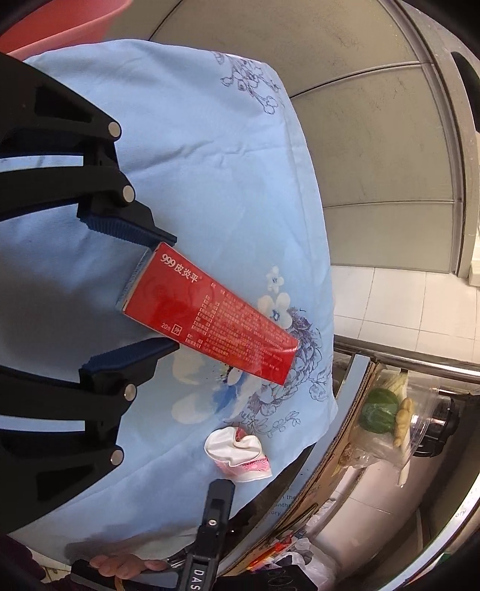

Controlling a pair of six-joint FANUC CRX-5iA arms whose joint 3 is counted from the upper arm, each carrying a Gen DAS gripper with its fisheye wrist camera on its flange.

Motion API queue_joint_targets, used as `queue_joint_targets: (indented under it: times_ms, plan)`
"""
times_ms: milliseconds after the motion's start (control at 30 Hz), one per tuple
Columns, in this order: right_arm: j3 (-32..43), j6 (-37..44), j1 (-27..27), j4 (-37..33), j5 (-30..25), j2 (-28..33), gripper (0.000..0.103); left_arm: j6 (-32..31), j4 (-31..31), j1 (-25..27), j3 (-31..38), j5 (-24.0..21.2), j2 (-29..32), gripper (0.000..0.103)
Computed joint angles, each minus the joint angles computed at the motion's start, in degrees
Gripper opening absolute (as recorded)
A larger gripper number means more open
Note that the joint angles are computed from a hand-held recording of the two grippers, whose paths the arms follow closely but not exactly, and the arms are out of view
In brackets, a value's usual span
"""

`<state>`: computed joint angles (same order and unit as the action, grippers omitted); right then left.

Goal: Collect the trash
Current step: 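Grasp red toothpaste box with left tool while right tool grasps pink paper cup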

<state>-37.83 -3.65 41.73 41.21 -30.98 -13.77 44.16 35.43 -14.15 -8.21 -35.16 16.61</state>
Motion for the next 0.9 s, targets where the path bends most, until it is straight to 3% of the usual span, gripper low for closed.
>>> queue_joint_targets:
  times_ms: [133,267,433,567,700,800,900]
  plan:
    - [-2.9,-7.2,-2.4,6.4,1.8,-2.1,0.038,0.1,2.0,0.9,-5.1,2.5,-4.1,0.050]
    - [-3.3,-8.0,-5.8,3.5,5.2,-1.6,0.038,0.2,5.0,2.3,-9.8,3.4,-7.8,0.050]
    - [-3.2,-6.8,-5.4,2.5,6.5,-0.8,0.038,0.8,7.0,4.0,-14.2,3.2,-11.6,0.050]
    - [-6.3,-15.1,-6.0,13.7,5.6,-2.9,0.038,0.0,9.3,5.0,-17.5,3.4,-14.2,0.050]
    - [-5.1,-10.2,-7.8,7.0,7.3,-2.0,0.038,0.6,9.6,5.5,-19.3,3.5,-15.6,0.050]
    - [-5.0,-6.4,-9.0,-2.5,13.1,-1.5,0.038,2.2,9.3,5.9,-20.0,3.3,-16.1,0.050]
    - [-6.3,-7.5,-7.9,-2.1,16.1,-2.3,0.038,2.8,9.3,6.2,-21.2,3.4,-17.1,0.050]
